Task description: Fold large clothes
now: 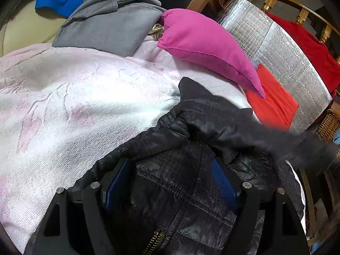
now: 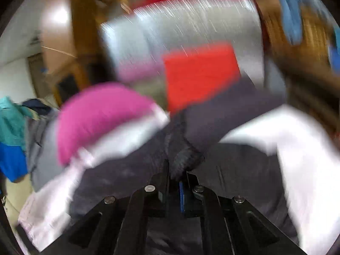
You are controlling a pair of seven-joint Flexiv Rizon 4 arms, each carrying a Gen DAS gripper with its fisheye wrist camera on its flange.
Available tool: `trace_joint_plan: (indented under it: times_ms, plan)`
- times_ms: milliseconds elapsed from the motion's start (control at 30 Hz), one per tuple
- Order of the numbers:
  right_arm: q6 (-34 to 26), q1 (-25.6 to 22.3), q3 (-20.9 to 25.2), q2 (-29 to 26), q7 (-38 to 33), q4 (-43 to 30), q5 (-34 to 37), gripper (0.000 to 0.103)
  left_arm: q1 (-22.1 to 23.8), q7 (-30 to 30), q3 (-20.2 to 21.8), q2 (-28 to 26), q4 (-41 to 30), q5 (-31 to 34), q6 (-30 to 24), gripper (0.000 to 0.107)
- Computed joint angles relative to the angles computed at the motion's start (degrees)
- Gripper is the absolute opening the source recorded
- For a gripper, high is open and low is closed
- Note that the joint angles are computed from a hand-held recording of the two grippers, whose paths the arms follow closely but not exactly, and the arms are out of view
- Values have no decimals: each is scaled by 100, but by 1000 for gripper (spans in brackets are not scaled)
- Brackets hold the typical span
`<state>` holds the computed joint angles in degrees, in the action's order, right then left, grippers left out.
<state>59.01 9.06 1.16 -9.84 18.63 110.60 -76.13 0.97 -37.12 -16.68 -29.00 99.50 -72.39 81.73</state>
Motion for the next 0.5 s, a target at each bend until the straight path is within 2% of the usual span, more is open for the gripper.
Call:
trace_joint_plan:
  times_ms: [33, 100, 200, 300, 400, 433, 467, 500]
  plan:
    - [217, -113, 14, -126, -25, 198, 473, 7, -6, 0, 4, -2, 0, 8, 5, 79]
    - [888, -309, -55, -277, 86, 514, 966, 7, -10, 32, -8, -5, 2, -5, 31, 79]
    - [1846, -446, -450, -283, 1203, 781, 114, 10, -23, 30, 0, -19, -4, 29, 53, 79]
    - [1860, -497, -428, -218, 1253, 755, -48, 11, -13, 54, -24, -27, 2, 52, 95, 79]
    - [1752, -614, -411, 69, 1920, 689, -1099, 11, 2, 86, -52, -26, 8, 32, 113, 79]
    - [1660, -654, -330, 123, 1930, 681, -1188, 11, 1, 90, -53, -28, 9, 36, 122, 79]
    - [1578, -689, -246, 124, 1721, 715, -1011, 11, 0, 86, -52, -29, 10, 47, 126, 79]
    - [1478, -672, -138, 45, 1231, 766, -463, 11, 1, 73, -47, -29, 12, 67, 120, 79]
